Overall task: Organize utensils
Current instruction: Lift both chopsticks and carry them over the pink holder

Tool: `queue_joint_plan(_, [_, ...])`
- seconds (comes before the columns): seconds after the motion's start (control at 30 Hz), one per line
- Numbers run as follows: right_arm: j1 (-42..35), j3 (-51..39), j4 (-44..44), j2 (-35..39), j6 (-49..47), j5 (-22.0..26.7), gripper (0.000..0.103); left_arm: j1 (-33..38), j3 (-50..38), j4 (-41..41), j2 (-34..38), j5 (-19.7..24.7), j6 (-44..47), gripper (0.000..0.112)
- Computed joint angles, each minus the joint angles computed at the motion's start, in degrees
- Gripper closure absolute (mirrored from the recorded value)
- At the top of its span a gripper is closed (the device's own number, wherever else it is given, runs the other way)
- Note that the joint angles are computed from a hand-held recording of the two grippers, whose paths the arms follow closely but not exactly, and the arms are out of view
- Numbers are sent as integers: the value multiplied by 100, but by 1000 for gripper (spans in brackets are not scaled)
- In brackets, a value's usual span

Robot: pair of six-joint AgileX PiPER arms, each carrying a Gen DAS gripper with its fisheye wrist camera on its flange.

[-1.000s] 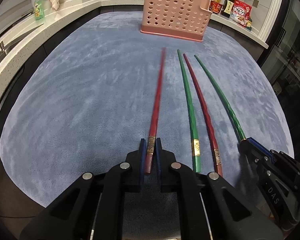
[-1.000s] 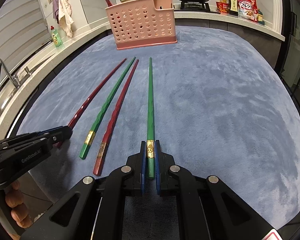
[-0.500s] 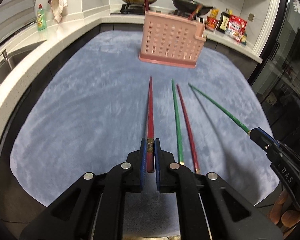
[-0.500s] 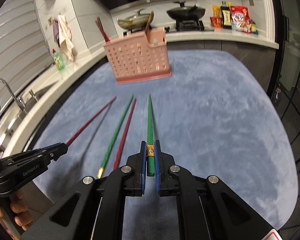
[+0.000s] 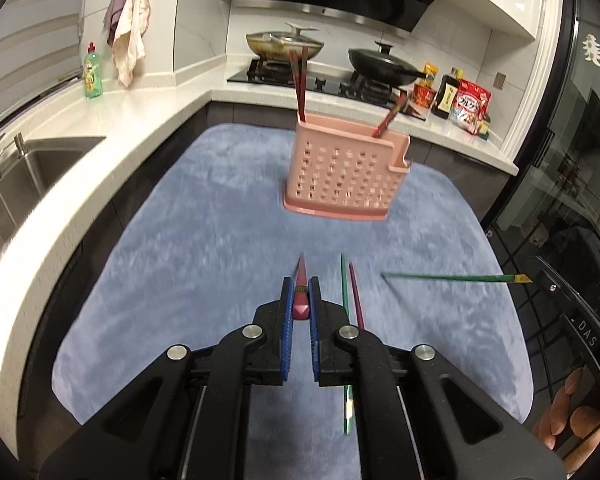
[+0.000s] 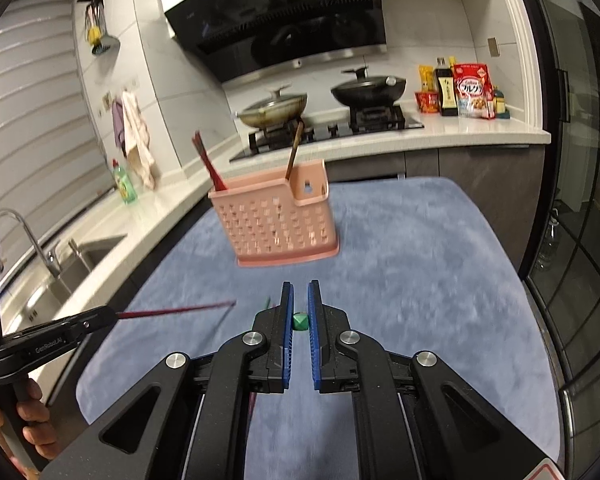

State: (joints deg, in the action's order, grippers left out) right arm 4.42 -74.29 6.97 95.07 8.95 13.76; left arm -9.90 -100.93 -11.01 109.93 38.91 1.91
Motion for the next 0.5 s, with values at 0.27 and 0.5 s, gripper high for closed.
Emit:
queue_joint_plan(0.27, [-276, -777, 1006, 294, -926, 179, 96, 40, -1464, 130, 600, 609, -151, 105])
queue_joint_plan(0.5, [-348, -1346, 1127, 611, -1025, 324, 96, 56, -3063, 122, 1351, 1326, -230, 105])
